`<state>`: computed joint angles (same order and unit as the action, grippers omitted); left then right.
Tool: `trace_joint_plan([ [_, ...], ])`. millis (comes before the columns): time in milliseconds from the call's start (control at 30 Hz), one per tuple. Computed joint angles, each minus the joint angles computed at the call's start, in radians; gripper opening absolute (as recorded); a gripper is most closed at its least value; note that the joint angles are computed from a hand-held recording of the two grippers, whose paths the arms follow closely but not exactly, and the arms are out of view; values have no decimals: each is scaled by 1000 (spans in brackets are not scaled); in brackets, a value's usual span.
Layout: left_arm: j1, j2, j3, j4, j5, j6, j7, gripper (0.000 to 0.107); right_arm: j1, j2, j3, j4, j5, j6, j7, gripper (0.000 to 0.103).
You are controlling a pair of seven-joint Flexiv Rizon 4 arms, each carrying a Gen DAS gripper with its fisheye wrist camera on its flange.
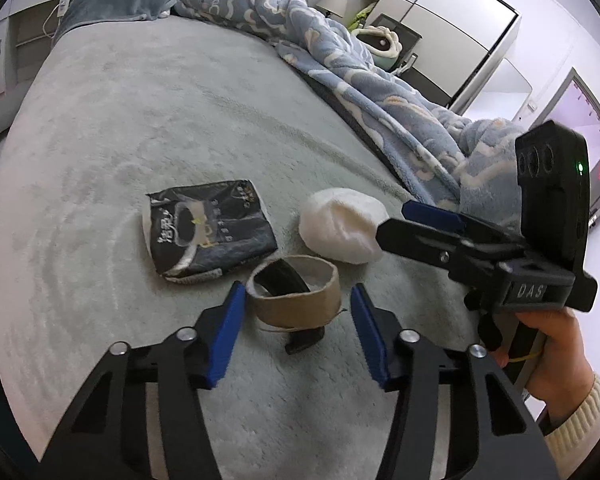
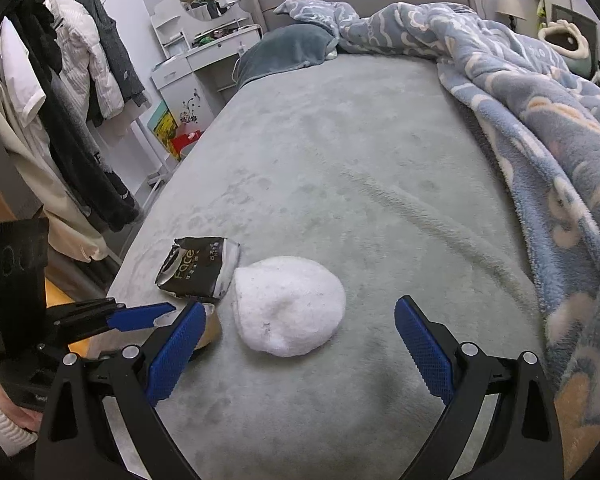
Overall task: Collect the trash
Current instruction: 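Lower left tool onto cardboard tape ring and close on it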
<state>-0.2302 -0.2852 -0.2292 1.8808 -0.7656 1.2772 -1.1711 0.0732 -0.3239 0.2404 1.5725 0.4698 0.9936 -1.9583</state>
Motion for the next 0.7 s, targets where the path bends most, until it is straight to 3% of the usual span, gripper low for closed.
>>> trace_joint_plan([
  [233, 0, -2, 2, 1, -6, 7, 11, 50, 4, -7, -3, -5, -9, 5, 11, 96],
  [367, -21, 7, 10, 17, 78, 96, 33, 50, 1, -5, -2, -5, -8, 10, 14, 96],
  [533, -53, 13, 36, 30, 261, 201, 26, 50, -1, -3, -1, -3, -8, 11, 16, 96],
  [700, -33, 17, 13, 42, 322, 259, 17, 50, -4, 0, 1, -3, -1, 12, 14, 96],
])
